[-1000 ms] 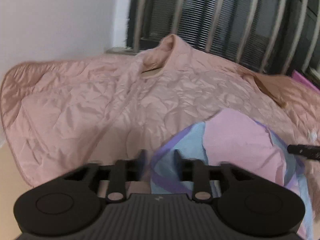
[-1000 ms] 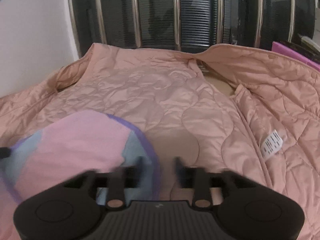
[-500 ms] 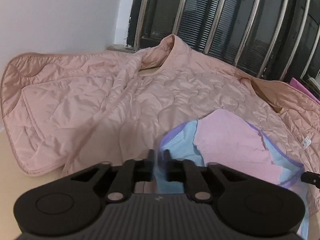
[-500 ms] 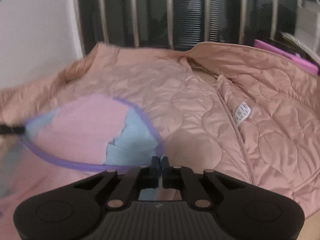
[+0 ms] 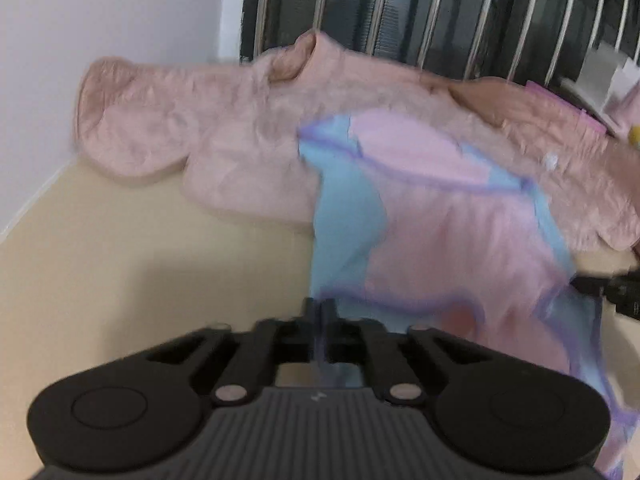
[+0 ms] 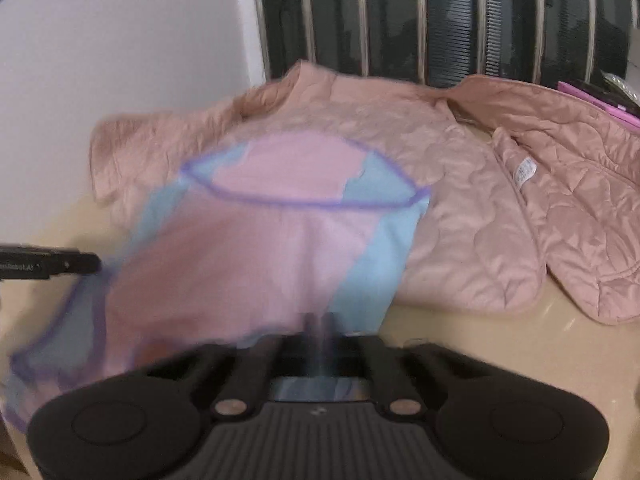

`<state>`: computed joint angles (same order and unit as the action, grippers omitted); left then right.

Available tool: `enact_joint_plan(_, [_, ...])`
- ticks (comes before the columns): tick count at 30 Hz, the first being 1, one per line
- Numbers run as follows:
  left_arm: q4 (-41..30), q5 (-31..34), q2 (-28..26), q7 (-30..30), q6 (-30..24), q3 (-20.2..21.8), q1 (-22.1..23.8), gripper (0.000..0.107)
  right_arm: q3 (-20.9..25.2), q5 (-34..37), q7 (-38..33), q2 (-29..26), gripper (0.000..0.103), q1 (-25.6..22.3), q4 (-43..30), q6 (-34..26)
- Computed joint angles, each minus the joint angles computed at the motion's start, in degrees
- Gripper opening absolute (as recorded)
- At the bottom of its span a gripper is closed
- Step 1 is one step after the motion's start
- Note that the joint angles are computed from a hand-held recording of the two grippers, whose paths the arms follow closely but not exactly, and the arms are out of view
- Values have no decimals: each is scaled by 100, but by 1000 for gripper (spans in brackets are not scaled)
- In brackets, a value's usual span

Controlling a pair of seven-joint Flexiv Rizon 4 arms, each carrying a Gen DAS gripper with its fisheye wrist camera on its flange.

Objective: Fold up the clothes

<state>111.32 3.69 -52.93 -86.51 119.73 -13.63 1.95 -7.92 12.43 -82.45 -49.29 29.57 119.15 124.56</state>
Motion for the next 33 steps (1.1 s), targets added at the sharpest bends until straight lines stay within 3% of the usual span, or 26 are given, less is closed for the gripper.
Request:
enact_joint_plan(2, [207, -125, 27, -231, 262, 25, -17, 1, -582, 777, 9, -152, 1, 707, -22, -114])
enact_joint_plan(4, [455, -144, 98, -466, 504, 44, 32, 4, -744, 1243, 68, -176, 3, 956, 87, -2])
enact_joint_plan(6, [737, -95, 206, -686, 735, 84, 106, 15, -228, 1073, 199, -20, 10, 615, 489, 767])
enact_joint_plan(8, [1092, -80, 387, -760, 996, 291, -4, 36, 316, 822, 211, 114, 31, 286, 931, 1471])
enact_joint_plan(9, [1261, -42, 465, -783, 1113, 364, -34, 39, 558, 705, 242, 145, 36, 153, 1127, 1768])
enact_joint_plan(13, [1683, 642, 593, -781, 1284, 235, 186, 41, 1257, 290, 520, 76, 35, -165, 1681, 2563])
enact_joint_plan(15, [1696, 714, 559, -701, 1355, 274, 67, 41, 1250, 507, 535, -32, 17, 45, 1677, 2541])
enact_joint_plan(16, [1679, 662, 541, -640, 1377, 330, -51, 35, 1199, 662, 531, -86, 0, 174, 1617, 2444])
enact_joint_plan(17, [1675, 525, 554, -597, 1312, 387, -181, 13, 1167, 813, 568, -147, 0, 266, 1551, 2373])
enact_joint_plan(18, [1676, 425, 570, -577, 1240, 409, -256, 5, 1143, 1024, 627, -217, 0, 363, 1496, 2360])
enact_joint_plan(21, [1737, 470, 543, -629, 1267, 345, -179, 3, 1074, 1509, 811, -328, 0, 489, 1460, 2440])
enact_joint_plan(22, [1772, 508, 537, -651, 1291, 329, -135, 5, 1079, 1586, 865, -336, 0, 501, 1495, 2485])
enact_joint_plan(24, [1839, 588, 524, -696, 1339, 302, -47, 22, 1108, 1708, 970, -379, 7, 526, 1540, 2663])
enact_joint_plan(25, [1868, 670, 507, -723, 1371, 271, 27, 38, 1122, 1811, 1007, -387, 15, 582, 1561, 2750])
enact_joint_plan(26, [1878, 899, 447, -758, 1439, 178, 209, 42, 1165, 1829, 1035, -392, 29, 610, 1629, 2903])
enact_joint_plan(28, [1901, 1045, 396, -771, 1504, 150, 288, 38, 1236, 1737, 1043, -406, 39, 638, 1754, 3155])
enact_joint_plan(29, [1905, 1065, 387, -755, 1507, 160, 278, 23, 1219, 1758, 992, -371, 39, 714, 1772, 3088])
enact_joint_plan(31, [1888, 942, 396, -624, 1542, 294, 60, 10, 1150, 1840, 872, -358, 37, 873, 1732, 2876])
enact_joint_plan(33, [1901, 860, 431, -565, 1514, 315, -45, 8, 979, 2094, 684, -388, 10, 1111, 1591, 2594])
